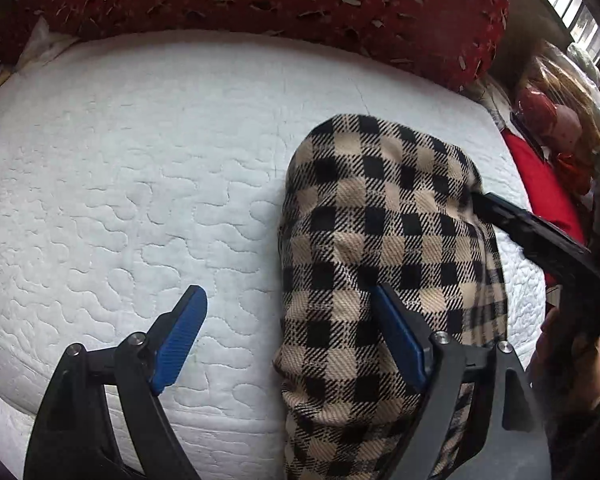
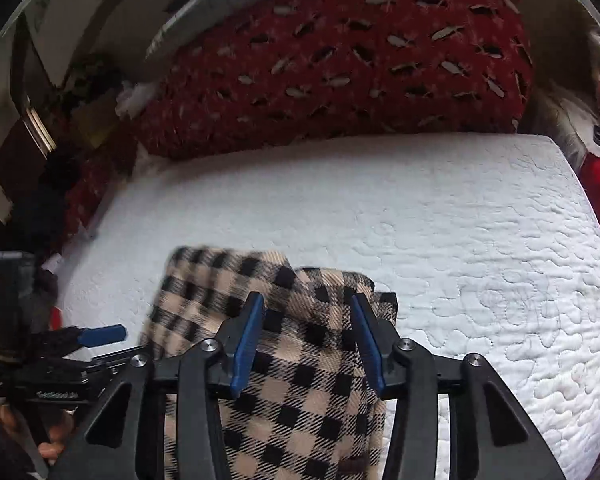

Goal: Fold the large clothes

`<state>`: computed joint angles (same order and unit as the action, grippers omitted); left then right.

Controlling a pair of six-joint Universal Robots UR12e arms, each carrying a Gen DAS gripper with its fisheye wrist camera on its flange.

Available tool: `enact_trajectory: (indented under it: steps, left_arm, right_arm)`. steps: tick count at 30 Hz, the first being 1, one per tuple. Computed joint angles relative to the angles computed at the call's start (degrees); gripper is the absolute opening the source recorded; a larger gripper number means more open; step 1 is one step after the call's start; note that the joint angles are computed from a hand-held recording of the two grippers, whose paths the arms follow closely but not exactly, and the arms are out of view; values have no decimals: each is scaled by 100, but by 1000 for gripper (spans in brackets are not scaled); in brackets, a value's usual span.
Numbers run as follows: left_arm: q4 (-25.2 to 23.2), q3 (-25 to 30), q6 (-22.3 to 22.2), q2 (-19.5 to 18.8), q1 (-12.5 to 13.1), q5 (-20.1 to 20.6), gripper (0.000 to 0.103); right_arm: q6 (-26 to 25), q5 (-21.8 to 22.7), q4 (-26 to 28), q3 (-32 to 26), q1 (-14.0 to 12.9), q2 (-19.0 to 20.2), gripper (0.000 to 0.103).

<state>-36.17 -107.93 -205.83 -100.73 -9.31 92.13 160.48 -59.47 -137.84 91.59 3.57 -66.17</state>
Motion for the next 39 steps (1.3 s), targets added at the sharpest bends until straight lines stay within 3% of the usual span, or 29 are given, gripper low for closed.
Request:
enact_trajectory:
  steps: [2,3,6,9,12,13,15,16,17,19,23,27,30,33,35,37,39]
  left_arm:
    - [4,41,138,-62,-21,21,87]
    - [-62,74,179,-57,-45,120,87]
    - [-182,112,307,26,-84,217,87]
    - [-282,-80,332,270,-18,-130,87]
    - [-181,-352,271,396,-63,-116,87]
    - [-252,-354,279,342,-96,-100,87]
    - [-278,-319,341,242,-184,68,88]
    - [-273,-297,342,232,-231,189,88]
    - [-281,-274,338,240,-252,254,87]
    - [-260,-289,427,334,-286,253,87]
    - [-221,-348,468,382,-388,363,87]
    - [-376,-404,421,311,-426,279,88]
    - [-430,-403,367,362,-431,187,87]
    - [-408,-605,407,557,-455,222,87]
    - [-458,-628,488,515,-464,112,87]
    - [-567,-648,433,482,-311,-412,87]
    - [-599,-706,316,535,-57,-1119,87]
  right_arm:
    - [-322,-1008,560,-215,258,301,45]
    - [-302,-1176,482,-227,292,284,46]
    - [-172,-1105,425,-119,237,94,47]
    - [-467,-208,554,230,-30,-308,49]
    - [-1118,246,1032,571,-148,-661,53]
    - [-1305,109,1181,624,-101,-705,59]
    - [-1614,-762,1321,778,105,-720,60]
    - [-1628,-1020,1152,880,173,-741,60]
    - [-1577,-1038,870,997,185,-819,60]
    - [-1249,-1013,861,994,191,-915,60]
    - [-1152,-410,945,1163,4,-1187,61]
    - [-1032,-1043,1162,1320,63,-1183,63]
    - [-626,-848,1177,1387,-15,-1255,64]
    - [-535,-469,1130,1415,-99,-1335,65]
    - [-569,-529,1206,1429,-141,-1299,65]
    - [-606,-843,1306,1445,-112,-1200,67]
    - [-631,-788,1289,1433,-147,-1186,68]
